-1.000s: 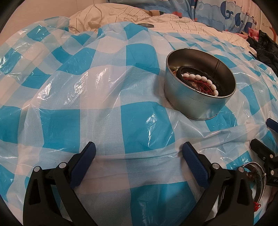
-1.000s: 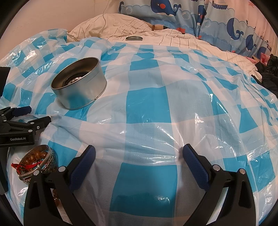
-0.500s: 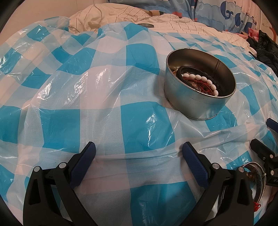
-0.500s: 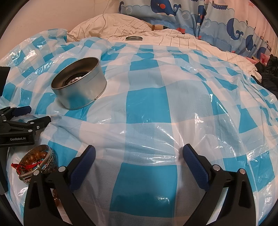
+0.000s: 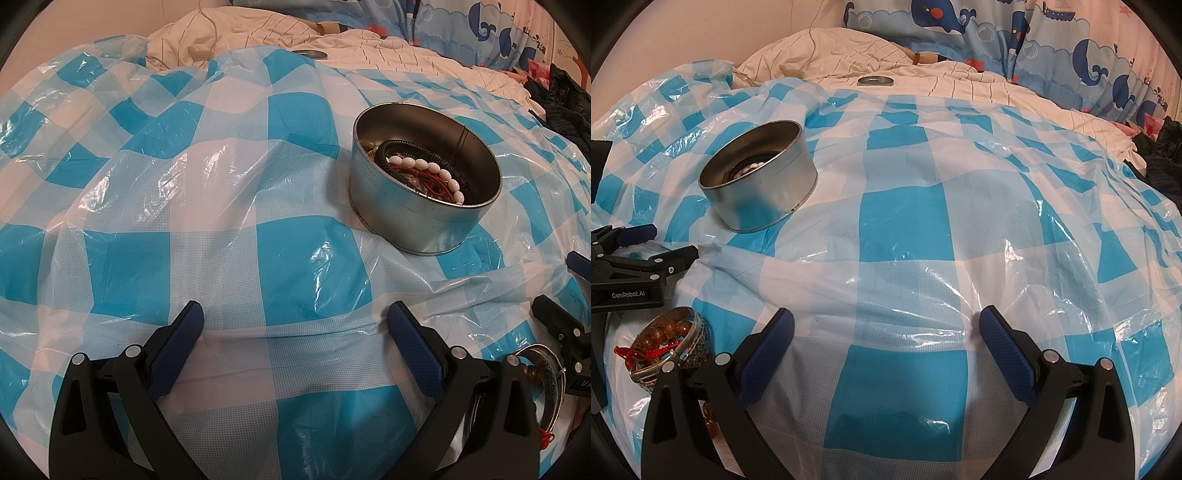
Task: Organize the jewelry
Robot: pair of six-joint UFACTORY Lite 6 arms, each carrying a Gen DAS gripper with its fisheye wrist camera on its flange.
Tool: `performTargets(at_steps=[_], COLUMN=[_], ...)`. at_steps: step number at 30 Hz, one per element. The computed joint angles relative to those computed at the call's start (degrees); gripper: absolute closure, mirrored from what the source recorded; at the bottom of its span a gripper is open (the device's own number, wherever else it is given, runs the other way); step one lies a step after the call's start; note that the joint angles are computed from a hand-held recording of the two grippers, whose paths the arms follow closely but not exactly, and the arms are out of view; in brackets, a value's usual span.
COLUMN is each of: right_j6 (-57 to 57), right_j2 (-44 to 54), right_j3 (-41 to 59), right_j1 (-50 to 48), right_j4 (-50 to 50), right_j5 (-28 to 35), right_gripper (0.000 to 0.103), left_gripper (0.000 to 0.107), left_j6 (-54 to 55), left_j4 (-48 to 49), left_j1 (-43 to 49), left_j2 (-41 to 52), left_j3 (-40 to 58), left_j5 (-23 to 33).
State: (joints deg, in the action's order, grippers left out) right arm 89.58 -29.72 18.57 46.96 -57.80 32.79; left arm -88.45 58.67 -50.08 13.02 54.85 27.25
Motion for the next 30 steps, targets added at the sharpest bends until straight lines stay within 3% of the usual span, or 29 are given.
performTargets(at_steps=[7, 14, 16, 18, 21, 30], right_j6=[-0.17, -4.52, -6.57, -6.59, -8.74, -21.2], right_j2=[0.24, -1.44, -3.34, -5.99, -11.36, -15.81], right_j3=[0.19, 0.45, 0.73, 1.24, 1.26, -0.1], right_j1=[-0.21, -1.76, -0.76, 1.52, 1.21, -8.45], right_j4=[0.29, 4.06, 6.29, 6.49, 8.26, 21.0], right_j5=[-0.18, -1.47, 0.21, 4.73, 6.82, -2.57], right_gripper=[0.007, 0.008, 0.008, 0.008, 0.007, 0.007], left_gripper=[0.011, 0.011, 0.011, 0.011, 0.011, 0.011], left_j6=[2.36, 26.12, 31.11, 32.8, 31.15, 30.99], left_j4=[-2.52, -27.76, -31.57, -31.39, -27.41, -26.46], left_j1=[-0.04, 1.73, 1.3, -1.0, -5.32, -8.1], left_j2=[1.03, 1.06, -2.44, -6.39, -8.25, -4.62], left_j3=[1.79, 8.71, 6.47, 3.82, 2.92, 4.77], left_j5=[0.9, 4.55, 1.22, -1.46, -1.98, -1.13])
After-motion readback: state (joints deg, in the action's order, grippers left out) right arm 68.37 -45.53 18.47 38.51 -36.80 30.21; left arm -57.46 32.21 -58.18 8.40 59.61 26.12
